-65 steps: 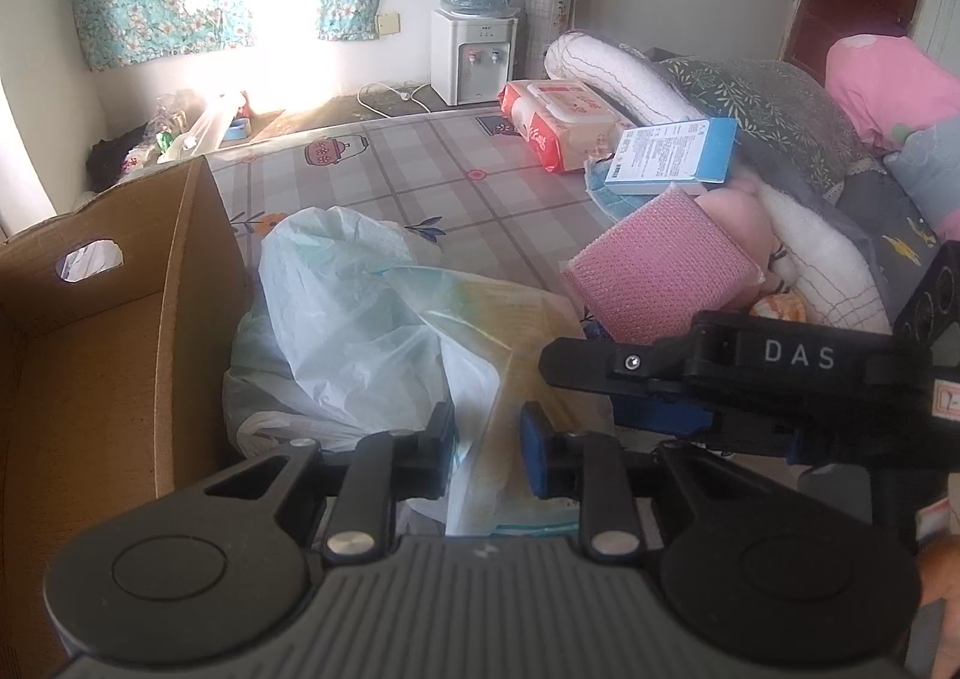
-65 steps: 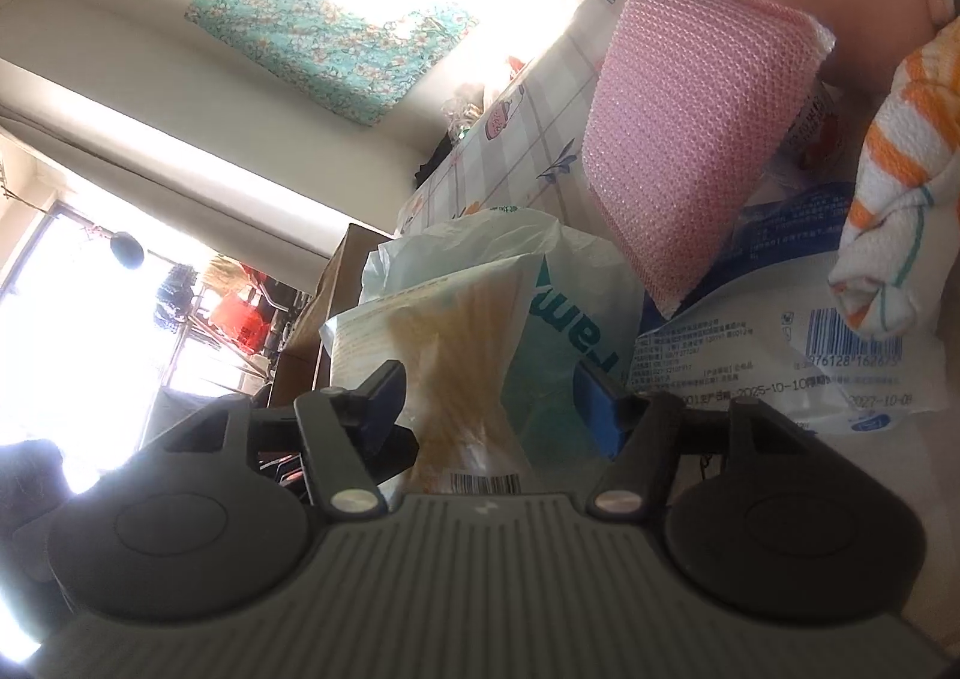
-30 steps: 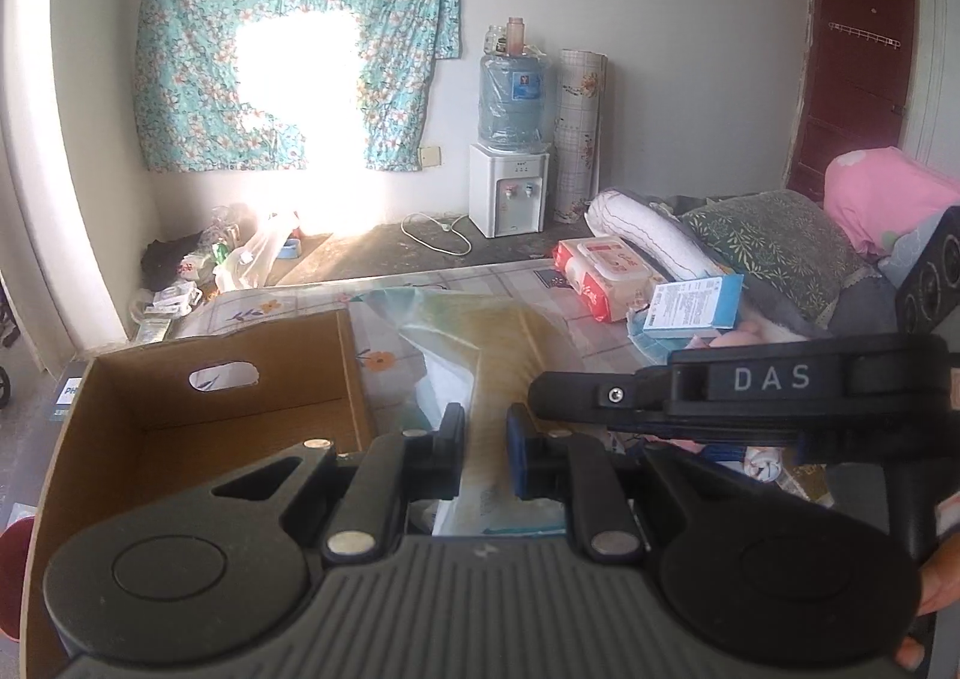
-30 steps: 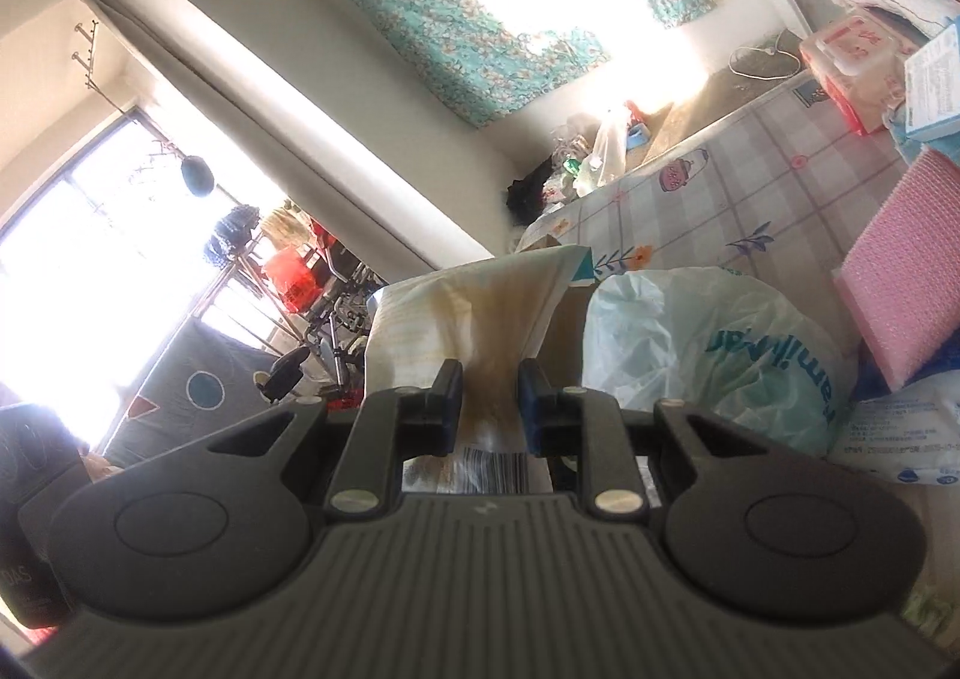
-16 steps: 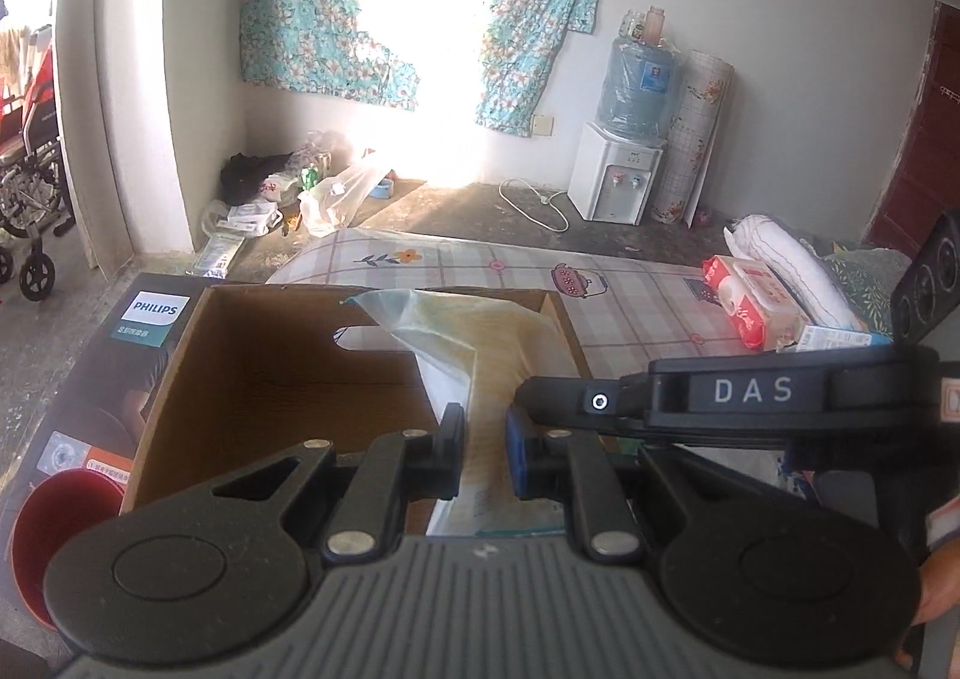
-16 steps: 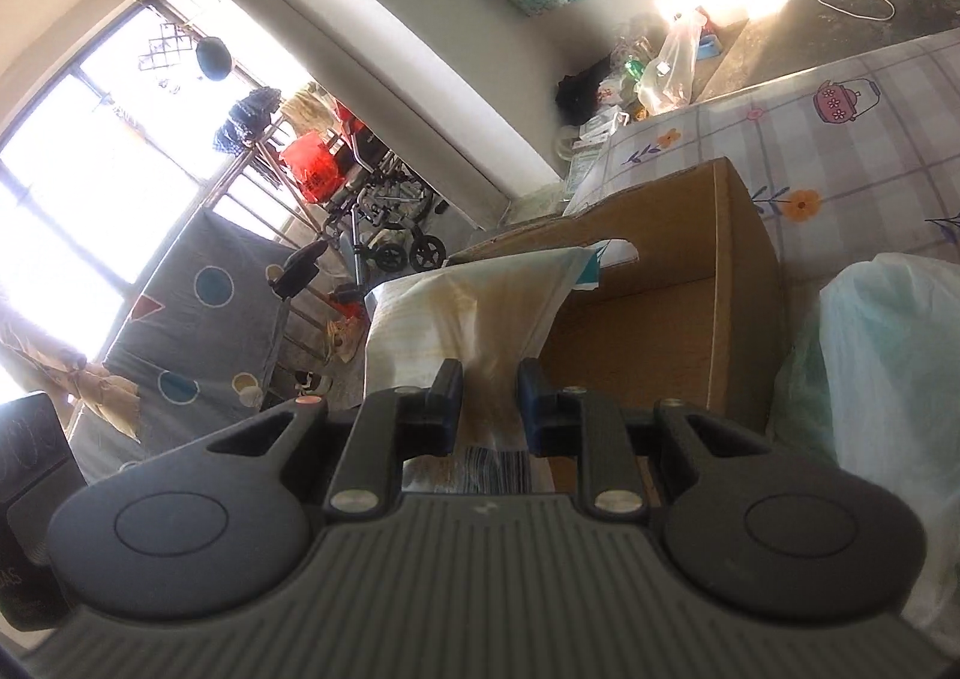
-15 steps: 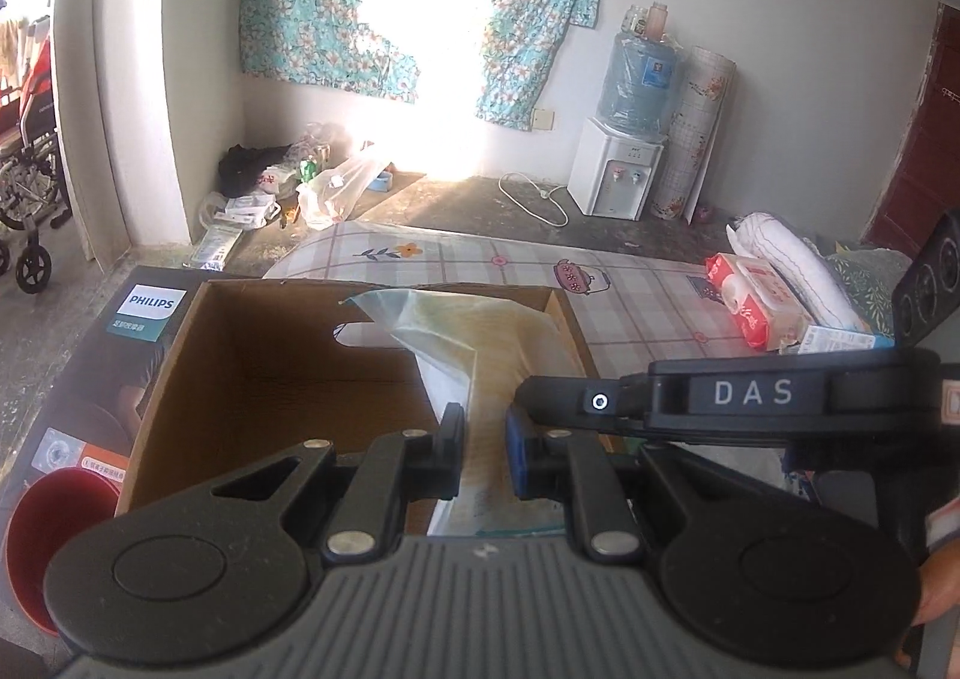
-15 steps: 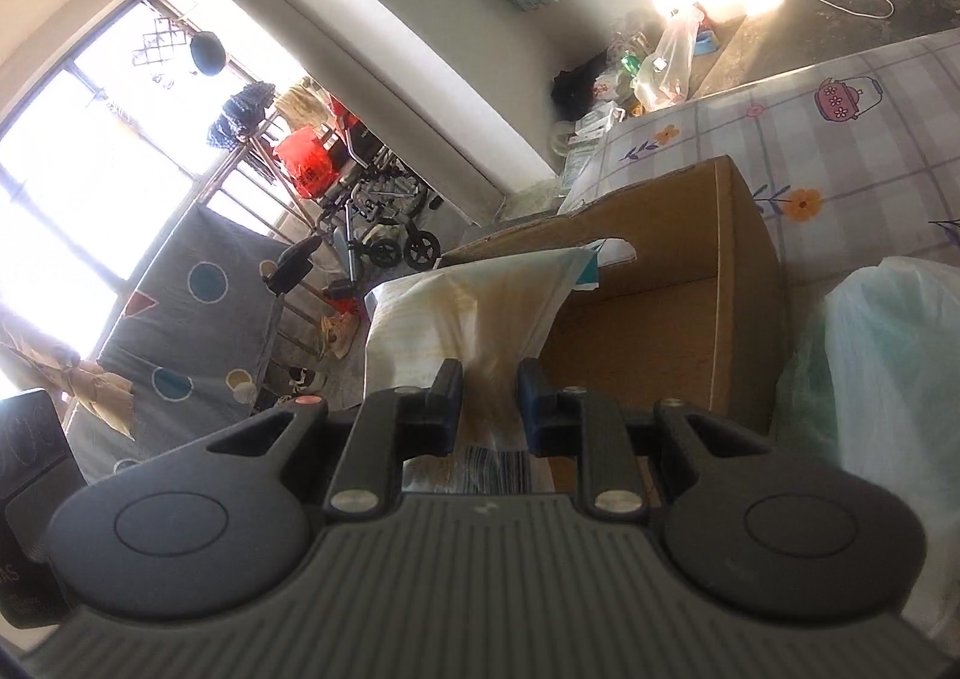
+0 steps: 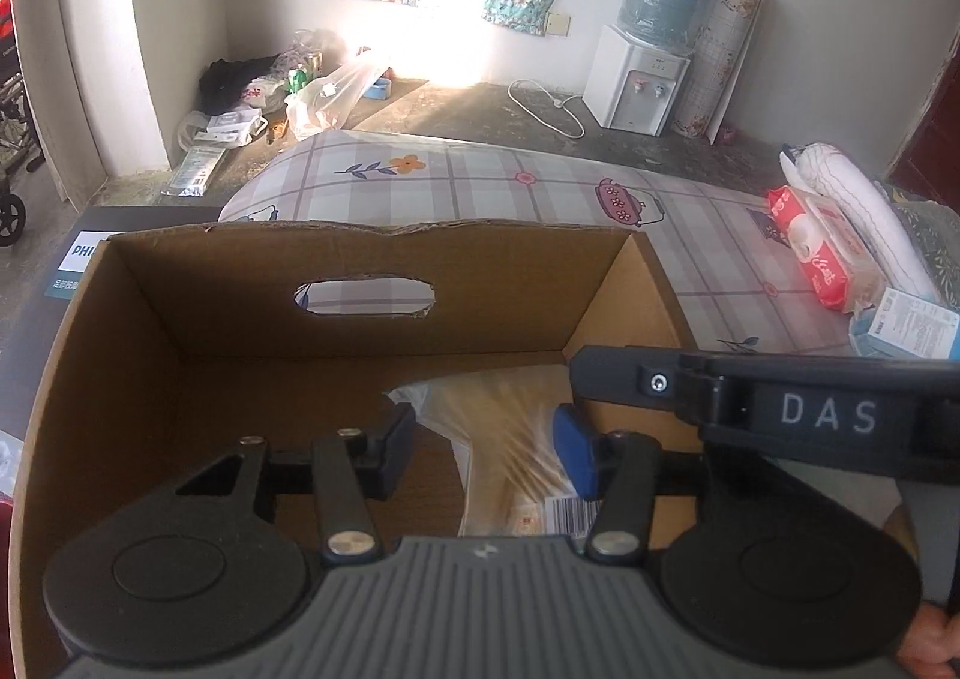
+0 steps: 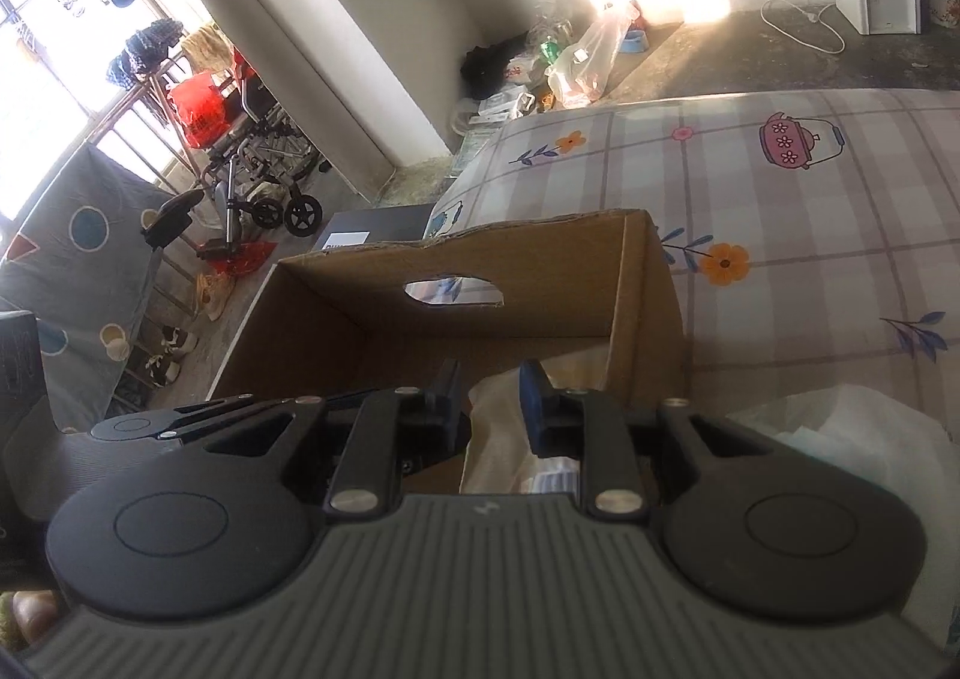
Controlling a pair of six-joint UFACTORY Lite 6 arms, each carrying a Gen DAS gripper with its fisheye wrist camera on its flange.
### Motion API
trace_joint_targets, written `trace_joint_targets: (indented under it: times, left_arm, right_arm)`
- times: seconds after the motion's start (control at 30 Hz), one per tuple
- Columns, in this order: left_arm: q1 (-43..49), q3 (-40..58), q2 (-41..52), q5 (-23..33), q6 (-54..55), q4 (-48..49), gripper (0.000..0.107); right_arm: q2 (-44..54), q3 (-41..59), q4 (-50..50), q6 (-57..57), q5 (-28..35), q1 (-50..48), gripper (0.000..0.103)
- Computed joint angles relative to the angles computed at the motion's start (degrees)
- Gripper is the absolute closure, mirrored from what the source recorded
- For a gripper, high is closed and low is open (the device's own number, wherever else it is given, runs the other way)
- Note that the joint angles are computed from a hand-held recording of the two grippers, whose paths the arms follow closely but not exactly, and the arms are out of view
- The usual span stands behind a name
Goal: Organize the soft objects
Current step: 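Lower the bag into the box and open the right gripper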
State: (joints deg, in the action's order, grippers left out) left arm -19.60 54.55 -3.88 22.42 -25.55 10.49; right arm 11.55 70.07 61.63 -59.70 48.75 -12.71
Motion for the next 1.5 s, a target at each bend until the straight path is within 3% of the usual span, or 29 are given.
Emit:
trace_joint_targets:
  times: [0.23, 0.37, 0.47, 0.6, 0.93, 1.0, 1.03, 1.1, 1.3, 1.5]
  left_arm:
    - [0.2, 0.1, 2.9, 0.1, 3.6, -2.5, 0.054]
    - [0.9, 1.0, 4.9, 1.4, 11.5, -10.2, 0.056]
    - [-0.3, 4.0, 8.8, 3.9, 9.2, -7.6, 0.064]
    - [-1.1, 9.2, 16.1, 6.8, 6.6, -5.8, 0.087]
    - [-0.6, 16.3, 22.7, 5.7, 1.3, -2.1, 0.087]
    - [-1.5, 15.5, 21.8, 5.5, -2.6, 1.2, 0.079]
    - [-2.1, 14.9, 20.8, 5.9, -5.0, 3.2, 0.064]
    - [-2.9, 13.3, 18.1, 6.4, -8.0, 5.8, 0.044]
    - [-7.9, 6.1, 3.4, 10.7, -18.0, 15.2, 0.035]
    - [-21.2, 2.8, -11.9, 18.1, -31.4, 25.3, 0.021]
  right_arm:
    - [2.9, 1.5, 1.6, -2.9, 1.5, -1.6, 0.082]
    - [2.7, 1.9, 3.3, -4.2, 3.9, -3.1, 0.082]
    - [1.5, 1.0, 5.2, -6.1, 6.0, -5.2, 0.082]
    - [1.5, 0.3, 6.7, -7.1, 8.6, -7.8, 0.082]
    - [4.5, -0.2, 9.2, -9.6, 13.0, -12.6, 0.082]
    - [5.1, -0.4, 9.4, -9.8, 13.7, -13.6, 0.082]
    - [5.0, -0.6, 9.3, -9.8, 14.0, -14.2, 0.082]
    - [4.1, -2.1, 9.4, -10.4, 15.3, -16.0, 0.081]
    - [-0.2, -4.9, 8.1, -11.9, 21.8, -24.3, 0.079]
    - [-4.4, -6.7, 4.7, -15.8, 30.7, -38.5, 0.076]
